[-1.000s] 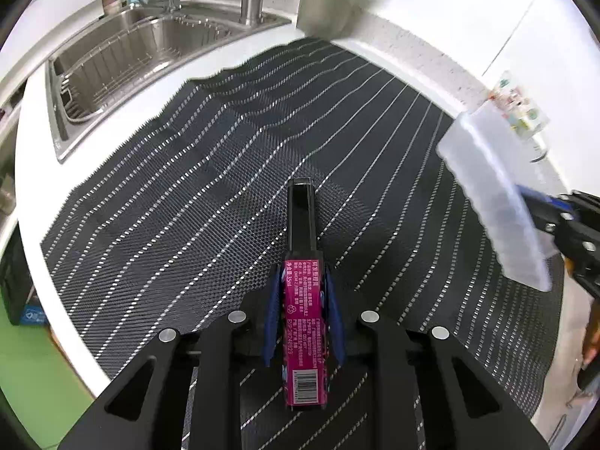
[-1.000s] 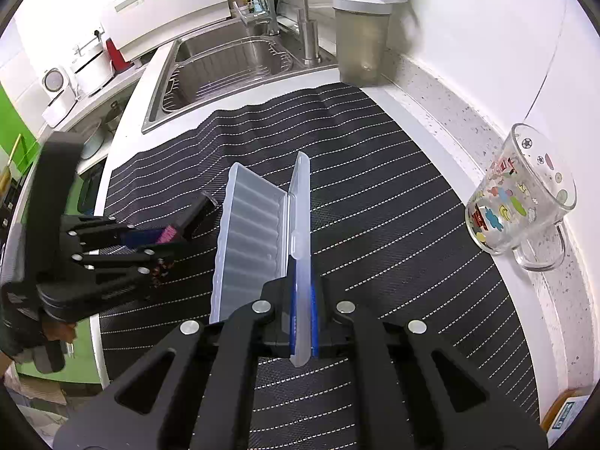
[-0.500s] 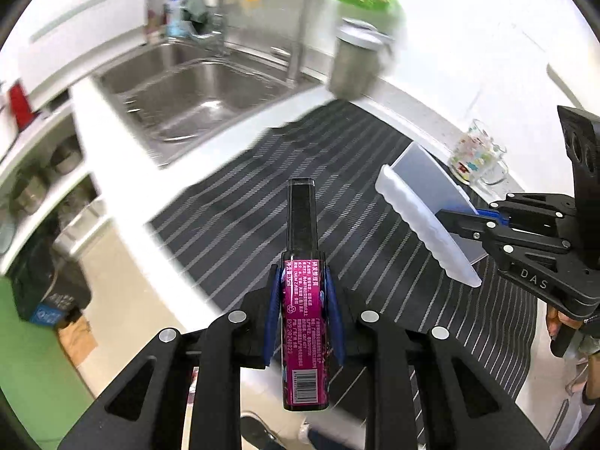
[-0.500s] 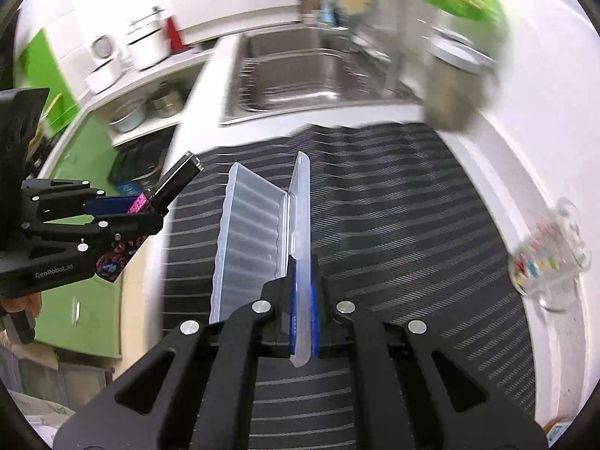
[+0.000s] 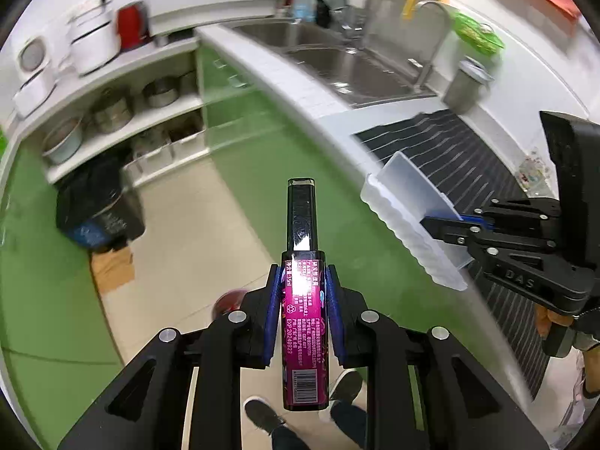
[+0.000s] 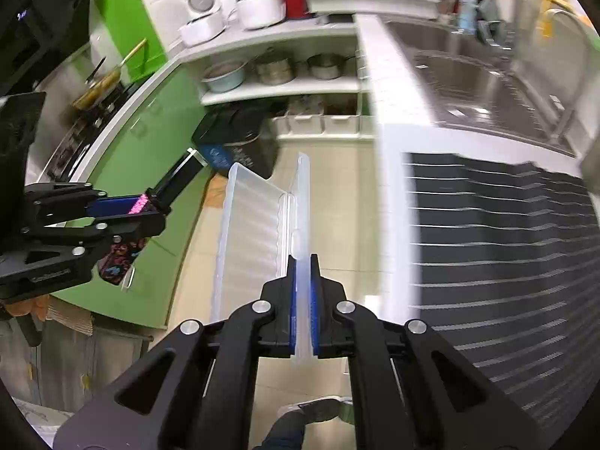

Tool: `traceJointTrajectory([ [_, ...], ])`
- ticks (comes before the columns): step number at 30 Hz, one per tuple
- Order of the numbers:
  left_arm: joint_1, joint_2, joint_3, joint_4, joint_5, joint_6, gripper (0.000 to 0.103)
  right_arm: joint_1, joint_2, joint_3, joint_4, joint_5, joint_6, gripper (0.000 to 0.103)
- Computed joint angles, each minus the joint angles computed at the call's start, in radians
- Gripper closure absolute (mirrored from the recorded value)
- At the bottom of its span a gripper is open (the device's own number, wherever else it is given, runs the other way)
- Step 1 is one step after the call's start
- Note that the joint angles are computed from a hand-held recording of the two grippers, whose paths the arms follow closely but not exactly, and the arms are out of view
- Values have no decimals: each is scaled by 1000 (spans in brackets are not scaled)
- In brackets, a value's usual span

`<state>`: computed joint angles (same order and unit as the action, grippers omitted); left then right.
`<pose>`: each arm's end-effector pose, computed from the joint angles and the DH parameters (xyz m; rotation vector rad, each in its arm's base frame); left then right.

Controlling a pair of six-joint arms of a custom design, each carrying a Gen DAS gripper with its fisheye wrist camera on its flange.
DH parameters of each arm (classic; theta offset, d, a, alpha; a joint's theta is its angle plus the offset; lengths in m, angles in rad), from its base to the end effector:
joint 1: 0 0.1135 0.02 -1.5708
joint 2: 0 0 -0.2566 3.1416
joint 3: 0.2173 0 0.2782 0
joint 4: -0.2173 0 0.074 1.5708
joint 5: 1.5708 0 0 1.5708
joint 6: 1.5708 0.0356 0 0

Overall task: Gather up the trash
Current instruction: 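Carry the snack pack and plastic box over the pink bin and release both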

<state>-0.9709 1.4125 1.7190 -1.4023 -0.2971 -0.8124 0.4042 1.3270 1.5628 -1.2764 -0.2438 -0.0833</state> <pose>0.1610 -0.2169 0.4100 0.1122 2.6055 -0.2459 0.2385 0.1114 0.3907 -0.7181 2.5258 0.4312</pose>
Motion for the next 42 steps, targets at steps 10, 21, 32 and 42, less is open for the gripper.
traceJointTrajectory([
  [10, 220, -334, -663, 337, 132, 132, 79, 205, 114, -310, 404, 78, 150, 98],
  [21, 385, -125, -1273, 1176, 249, 231, 79, 199, 466, -613, 1028, 80, 138, 98],
  [32, 415, 69, -1327, 1420, 189, 198, 6, 182, 632, -607, 1153, 64, 117, 98],
  [42, 449, -48, -1391, 1371, 183, 179, 6, 223, 664, -580, 1142, 56, 116, 98],
])
